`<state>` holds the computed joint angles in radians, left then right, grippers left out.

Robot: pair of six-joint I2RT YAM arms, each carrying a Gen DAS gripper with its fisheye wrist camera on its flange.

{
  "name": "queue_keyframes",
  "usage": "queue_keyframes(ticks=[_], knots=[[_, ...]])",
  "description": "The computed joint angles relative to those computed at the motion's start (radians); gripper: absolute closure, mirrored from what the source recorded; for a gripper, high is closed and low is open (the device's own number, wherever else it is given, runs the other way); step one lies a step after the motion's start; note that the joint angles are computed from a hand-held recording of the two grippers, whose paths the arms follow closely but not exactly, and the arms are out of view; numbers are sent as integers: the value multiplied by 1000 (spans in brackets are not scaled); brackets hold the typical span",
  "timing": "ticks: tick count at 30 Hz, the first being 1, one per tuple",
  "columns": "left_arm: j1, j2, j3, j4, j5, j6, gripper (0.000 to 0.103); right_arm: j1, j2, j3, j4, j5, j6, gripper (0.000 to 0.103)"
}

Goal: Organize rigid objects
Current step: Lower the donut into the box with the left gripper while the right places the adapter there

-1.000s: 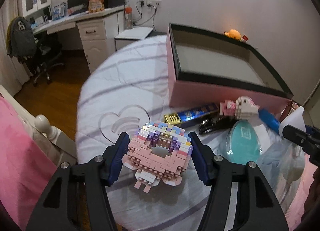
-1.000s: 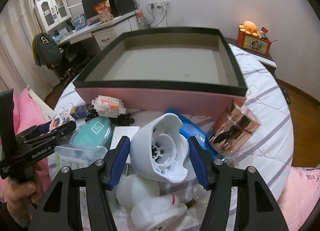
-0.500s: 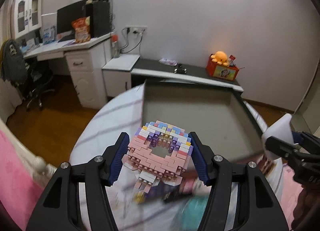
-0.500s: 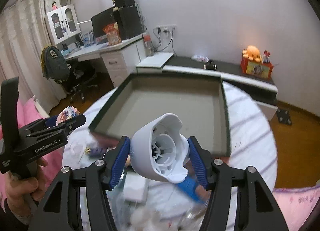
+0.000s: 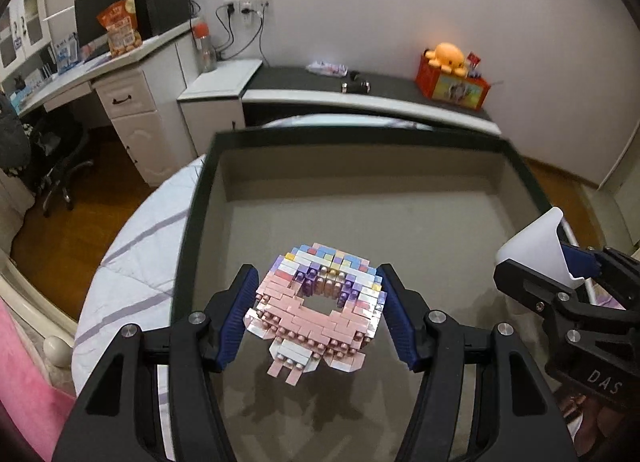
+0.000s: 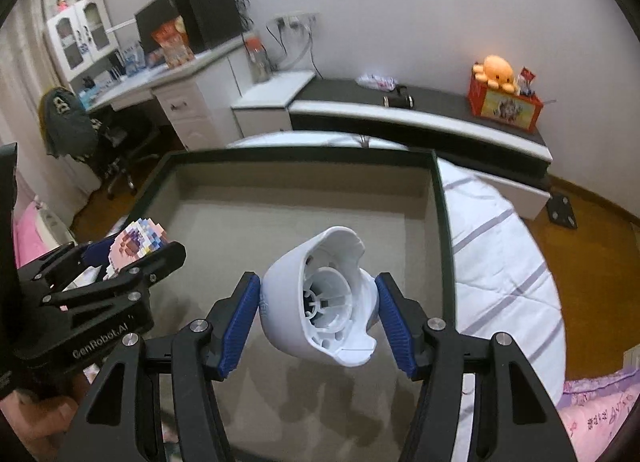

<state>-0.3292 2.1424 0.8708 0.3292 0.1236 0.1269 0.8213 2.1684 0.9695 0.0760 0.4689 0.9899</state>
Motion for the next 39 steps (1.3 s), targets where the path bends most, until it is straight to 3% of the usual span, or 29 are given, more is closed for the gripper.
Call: queue_keyframes(ticks=[2, 3, 4, 6, 14, 17, 22, 29, 34, 39], knots=[[-8, 4, 1, 2, -21, 5, 31, -7, 24, 23, -18, -16, 6, 42], [-4, -5, -12, 15, -29, 9, 19, -8, 27, 24, -22, -16, 7, 39], [-4, -14, -26, 34, -34, 7, 9, -4, 25, 22, -22, -10, 10, 31], [1, -41, -65, 84, -51, 7, 3, 7, 13, 16, -29, 8, 18, 21], [82, -213, -218, 151, -19, 5, 0, 74, -68, -20, -81, 99, 98, 14], [122, -320, -307, 181, -2, 10, 0, 126, -116, -31, -137, 166, 163, 0], [193, -533, -453, 180, 31, 20, 0, 237, -195, -34, -243, 285, 282, 0], [311, -842, -605, 75, 118, 53, 0, 442, -211, 80, -600, 450, 595, 0], [424, -1099, -676, -99, 200, 98, 0, 575, -154, 228, -947, 501, 866, 0], [551, -1397, -719, -345, 297, 151, 0, 670, -58, 402, -1233, 511, 1075, 0]])
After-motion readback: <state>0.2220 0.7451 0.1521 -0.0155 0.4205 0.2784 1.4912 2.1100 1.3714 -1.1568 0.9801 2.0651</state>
